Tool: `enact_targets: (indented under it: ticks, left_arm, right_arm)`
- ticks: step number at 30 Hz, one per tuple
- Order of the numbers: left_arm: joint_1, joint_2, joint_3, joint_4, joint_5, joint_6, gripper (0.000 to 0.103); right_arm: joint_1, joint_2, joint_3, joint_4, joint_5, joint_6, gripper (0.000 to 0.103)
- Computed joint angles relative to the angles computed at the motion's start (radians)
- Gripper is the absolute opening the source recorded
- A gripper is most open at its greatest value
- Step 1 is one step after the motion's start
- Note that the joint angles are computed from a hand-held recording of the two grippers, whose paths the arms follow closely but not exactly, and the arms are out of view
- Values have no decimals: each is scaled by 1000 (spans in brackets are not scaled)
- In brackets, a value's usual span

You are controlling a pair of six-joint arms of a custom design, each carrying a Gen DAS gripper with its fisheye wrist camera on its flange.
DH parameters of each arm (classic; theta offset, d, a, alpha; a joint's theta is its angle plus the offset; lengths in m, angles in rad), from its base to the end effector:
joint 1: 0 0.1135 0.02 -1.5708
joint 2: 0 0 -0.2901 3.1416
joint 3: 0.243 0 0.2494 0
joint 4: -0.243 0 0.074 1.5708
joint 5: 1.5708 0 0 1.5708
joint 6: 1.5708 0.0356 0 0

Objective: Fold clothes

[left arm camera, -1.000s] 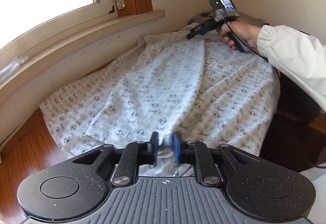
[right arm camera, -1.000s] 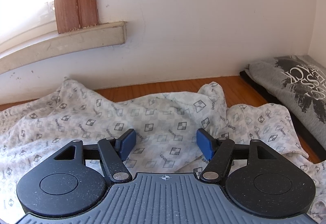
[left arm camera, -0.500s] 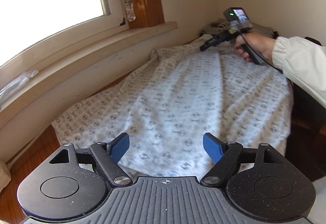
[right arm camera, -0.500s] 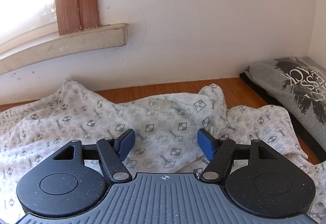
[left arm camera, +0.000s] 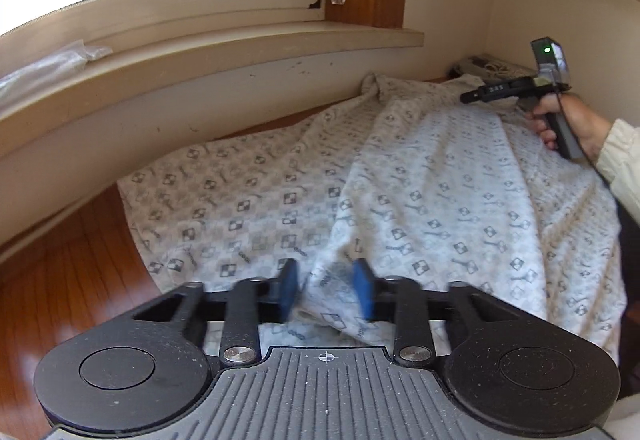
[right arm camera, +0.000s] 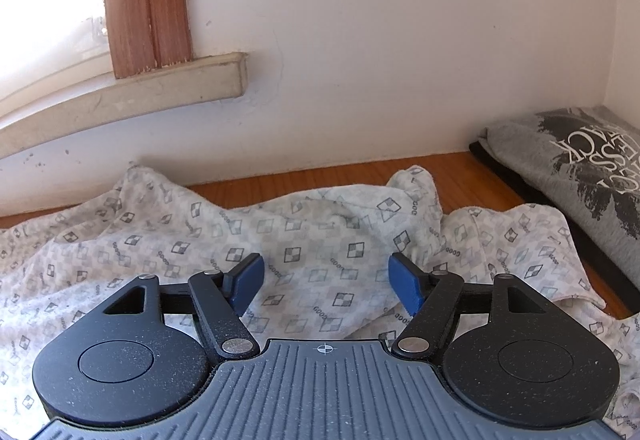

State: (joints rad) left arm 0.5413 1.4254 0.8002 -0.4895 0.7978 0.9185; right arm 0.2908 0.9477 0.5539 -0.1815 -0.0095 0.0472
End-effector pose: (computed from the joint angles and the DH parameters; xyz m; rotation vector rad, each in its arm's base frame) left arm 0.2299 0.1085 0.2188 0.6417 2.1812 -0.3606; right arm 0.1812 0.0546 0.2520 -0.2671 2.1366 0.2069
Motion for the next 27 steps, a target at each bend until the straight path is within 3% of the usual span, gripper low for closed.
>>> enact_targets:
  ticks: [1, 4, 6, 9, 10, 12, 13, 14, 18, 21, 27]
  left_arm:
    - [7, -13, -11, 12, 5, 1, 6]
    - [48, -75, -42, 69, 64, -28, 5]
    - [63, -46, 31, -37, 77, 2, 5]
    - [25, -12, 50, -61, -27, 16, 10]
    - [18, -23, 26, -25, -52, 13, 16]
    - [15, -36, 2, 19, -69, -8, 41]
    - [17, -40, -3, 34, -64, -26, 67]
    - [15, -49, -7, 61, -57, -56, 78]
    - [-64, -69, 0, 143, -68, -178, 83]
    - [-167, -61, 6, 222, -76, -274, 103]
    - [-463, 68, 78, 400, -181, -485, 103]
  right_arm:
    - [0, 0, 0, 0, 0, 0, 69]
    - [1, 1, 0, 3, 2, 0, 69]
    - [2, 2, -1, 7, 6, -1, 69]
    - [9, 4, -2, 10, 14, -3, 69]
    - [12, 3, -2, 10, 18, -3, 70]
    - [13, 3, -3, 10, 18, -3, 72]
    - [12, 2, -4, 11, 16, -3, 73]
    - [11, 3, -4, 12, 14, -3, 73]
    - [9, -2, -8, 13, 11, -4, 73]
    - [13, -5, -10, 13, 14, -5, 74]
    - [11, -11, -12, 11, -2, -10, 75]
